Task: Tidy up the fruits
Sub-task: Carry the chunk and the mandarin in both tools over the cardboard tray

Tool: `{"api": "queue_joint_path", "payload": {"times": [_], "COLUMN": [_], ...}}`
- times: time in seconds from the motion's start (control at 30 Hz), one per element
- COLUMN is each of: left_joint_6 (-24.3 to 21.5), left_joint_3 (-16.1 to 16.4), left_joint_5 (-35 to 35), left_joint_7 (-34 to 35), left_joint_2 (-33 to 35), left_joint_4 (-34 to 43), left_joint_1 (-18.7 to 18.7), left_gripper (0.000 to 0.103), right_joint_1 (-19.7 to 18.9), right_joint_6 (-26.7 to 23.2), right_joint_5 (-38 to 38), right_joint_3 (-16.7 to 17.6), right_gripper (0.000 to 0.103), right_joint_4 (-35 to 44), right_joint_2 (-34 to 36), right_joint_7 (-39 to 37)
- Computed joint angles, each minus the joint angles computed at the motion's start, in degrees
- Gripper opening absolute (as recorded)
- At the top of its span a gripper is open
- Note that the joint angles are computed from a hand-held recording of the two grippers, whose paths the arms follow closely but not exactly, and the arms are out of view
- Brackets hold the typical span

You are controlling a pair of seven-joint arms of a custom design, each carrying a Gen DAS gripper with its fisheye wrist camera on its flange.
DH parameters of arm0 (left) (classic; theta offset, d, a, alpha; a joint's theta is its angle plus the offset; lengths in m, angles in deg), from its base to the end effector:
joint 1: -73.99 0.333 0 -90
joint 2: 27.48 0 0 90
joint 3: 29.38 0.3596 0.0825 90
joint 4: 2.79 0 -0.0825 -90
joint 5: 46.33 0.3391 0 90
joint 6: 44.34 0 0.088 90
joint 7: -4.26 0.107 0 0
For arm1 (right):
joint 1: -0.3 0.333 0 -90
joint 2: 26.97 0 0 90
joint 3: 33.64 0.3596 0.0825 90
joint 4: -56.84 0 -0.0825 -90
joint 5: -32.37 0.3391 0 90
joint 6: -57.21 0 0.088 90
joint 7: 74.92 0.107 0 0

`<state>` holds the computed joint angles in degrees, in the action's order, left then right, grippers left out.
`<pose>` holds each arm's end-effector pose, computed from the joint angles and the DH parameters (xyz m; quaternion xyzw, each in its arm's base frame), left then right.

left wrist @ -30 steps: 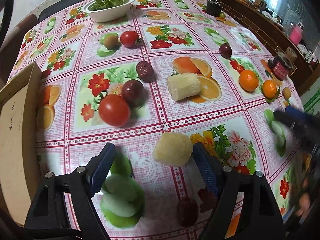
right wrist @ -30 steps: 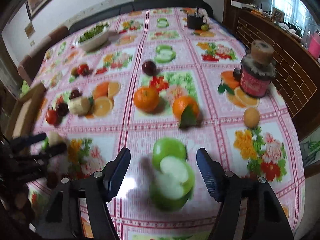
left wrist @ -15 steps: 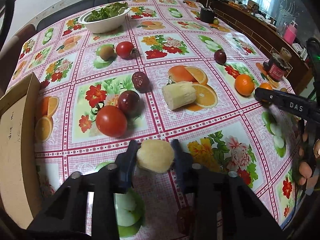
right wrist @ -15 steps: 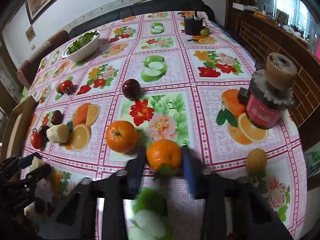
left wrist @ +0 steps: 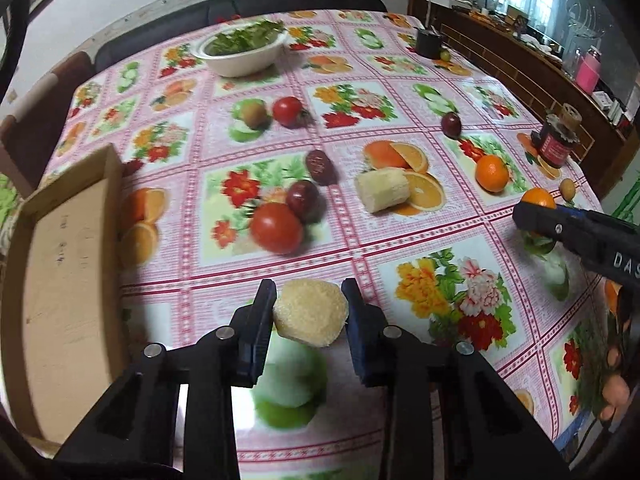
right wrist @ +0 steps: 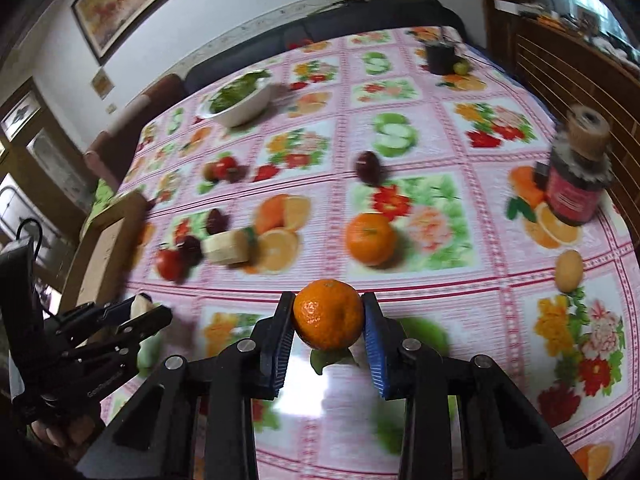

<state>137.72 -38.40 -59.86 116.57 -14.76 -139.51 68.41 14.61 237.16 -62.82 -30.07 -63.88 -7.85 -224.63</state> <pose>0.5216 -0.1102 0.3722 -0.5334 0.7975 -0.2170 0.1799 0.4884 0.2472 0.3549 -0.6169 0.7080 -0.1292 0.3185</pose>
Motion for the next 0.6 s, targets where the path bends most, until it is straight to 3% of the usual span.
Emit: {"api": "queue_joint_path", "payload": {"times": [0.13,0.2,0.27,0.37,0.6], "left_joint_6": [0.27,0.38,0.53,0.59,1.33], "left_joint_3": [-0.64,-3.4,-2.99,-4.91,-12.42], "left_joint_5": [-0.62,-2.44,-3.03,-5.35,-14.62], "left_joint_7": [0.7,2.33,2.54,4.17,12.02], "left_joint_2": [-1.79,-2.56,-3.0,-3.49,-4.05], "left_joint_4": [-1.49,-2.15,-2.56,-2.91,-2.8], "left_joint_1": [1.89,5.11,5.25,7.92,15.49], "left_gripper": [0.031,0.031,0.031,0.031,0.031], "right_joint_1": [1.82,2.99,3.79,4.72,5.38], "right_joint_6": [0.95,1.35,2.12,1.95,0.63], "right_joint_5": [5.12,9.67,13.45,18.62,30.29], "right_joint_3": [-0.05,-0.33,-0.24,0.24,2.79], "right_gripper": [0.034,0.034,0.034,0.034,0.034], "right_joint_4": [0.82,0.96,1.5,1.77,2.41], "right_joint_2": [0.77,1.25,1.98,2.5,3.5], "right_joint_7": [-5.38,-10.14,-14.01,-19.67,-32.18]}}
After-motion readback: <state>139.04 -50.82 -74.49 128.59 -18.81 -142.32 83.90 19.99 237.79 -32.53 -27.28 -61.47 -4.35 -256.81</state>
